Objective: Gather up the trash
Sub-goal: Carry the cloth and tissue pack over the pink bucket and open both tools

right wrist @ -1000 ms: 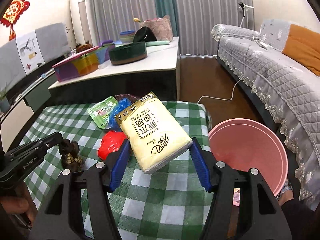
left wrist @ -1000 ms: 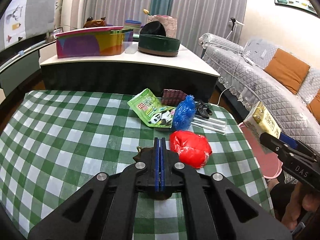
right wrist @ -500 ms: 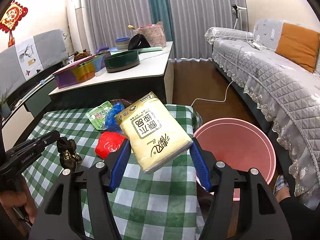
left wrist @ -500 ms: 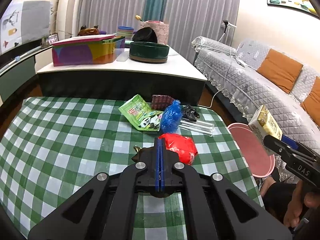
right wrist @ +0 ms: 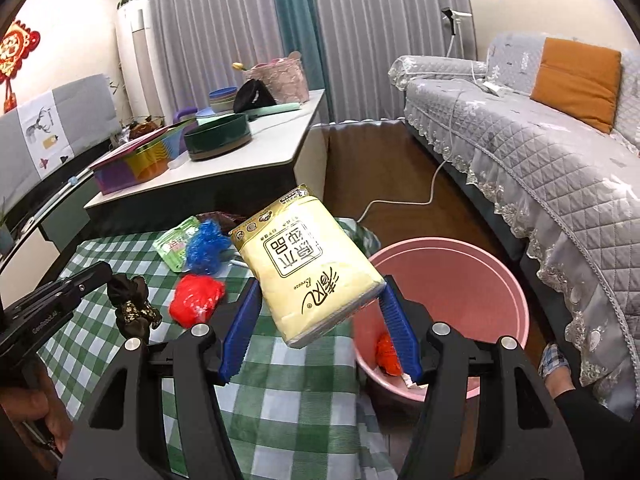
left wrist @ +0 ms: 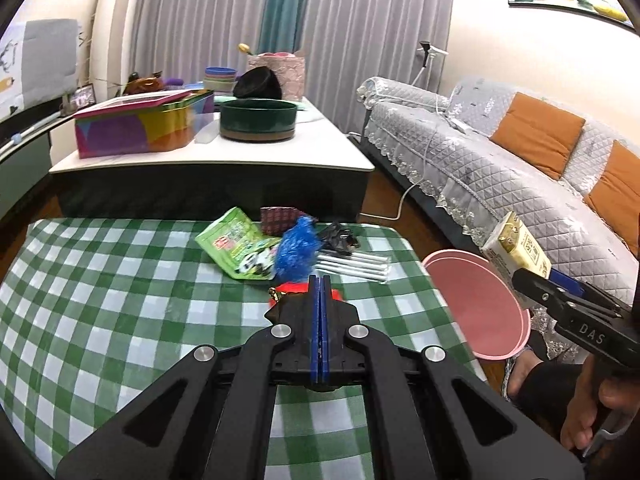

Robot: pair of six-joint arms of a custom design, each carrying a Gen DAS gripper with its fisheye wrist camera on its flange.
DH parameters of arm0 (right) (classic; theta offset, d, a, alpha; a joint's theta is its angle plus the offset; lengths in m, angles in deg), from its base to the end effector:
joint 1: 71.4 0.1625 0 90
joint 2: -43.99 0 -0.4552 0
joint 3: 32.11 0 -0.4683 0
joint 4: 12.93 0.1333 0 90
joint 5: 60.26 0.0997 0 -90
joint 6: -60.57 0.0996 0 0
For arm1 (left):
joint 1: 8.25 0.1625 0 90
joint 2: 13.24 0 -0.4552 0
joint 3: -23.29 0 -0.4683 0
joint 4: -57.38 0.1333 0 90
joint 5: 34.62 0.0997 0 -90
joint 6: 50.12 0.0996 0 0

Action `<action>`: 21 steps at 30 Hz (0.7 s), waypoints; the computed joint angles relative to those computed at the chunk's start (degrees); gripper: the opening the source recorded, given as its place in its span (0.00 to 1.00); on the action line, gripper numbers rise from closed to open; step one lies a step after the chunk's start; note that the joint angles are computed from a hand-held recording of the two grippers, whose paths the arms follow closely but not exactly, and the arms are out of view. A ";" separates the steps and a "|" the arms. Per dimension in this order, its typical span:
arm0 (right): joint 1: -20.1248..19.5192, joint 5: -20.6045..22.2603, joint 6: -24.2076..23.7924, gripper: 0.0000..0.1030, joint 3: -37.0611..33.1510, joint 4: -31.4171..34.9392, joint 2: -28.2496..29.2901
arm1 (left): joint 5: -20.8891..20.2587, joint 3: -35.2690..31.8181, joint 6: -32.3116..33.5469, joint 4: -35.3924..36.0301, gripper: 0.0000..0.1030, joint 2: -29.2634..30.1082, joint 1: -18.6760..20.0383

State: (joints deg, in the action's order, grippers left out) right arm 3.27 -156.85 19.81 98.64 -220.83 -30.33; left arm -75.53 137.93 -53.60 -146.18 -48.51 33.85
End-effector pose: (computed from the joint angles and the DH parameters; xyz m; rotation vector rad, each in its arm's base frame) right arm -0.0190 -0.5304 0.2509 0.4288 -2.2578 1.1431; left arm -0.2884 -0.5417 -0.0328 0.5895 2.3270 -1.1294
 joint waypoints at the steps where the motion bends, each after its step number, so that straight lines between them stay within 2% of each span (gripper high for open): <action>1: -0.13 -0.12 0.02 0.59 -0.04 -0.12 -0.08 | -0.26 -0.21 0.10 0.13 0.00 0.12 -0.06; 21: -4.53 -0.74 2.67 0.59 -2.43 -1.47 -1.93 | -6.15 -7.41 2.33 6.47 0.00 4.46 -1.26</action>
State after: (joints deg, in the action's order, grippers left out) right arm -1.27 -157.59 22.48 96.21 -222.31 -32.26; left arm -81.68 130.52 -51.27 -139.71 -44.05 32.59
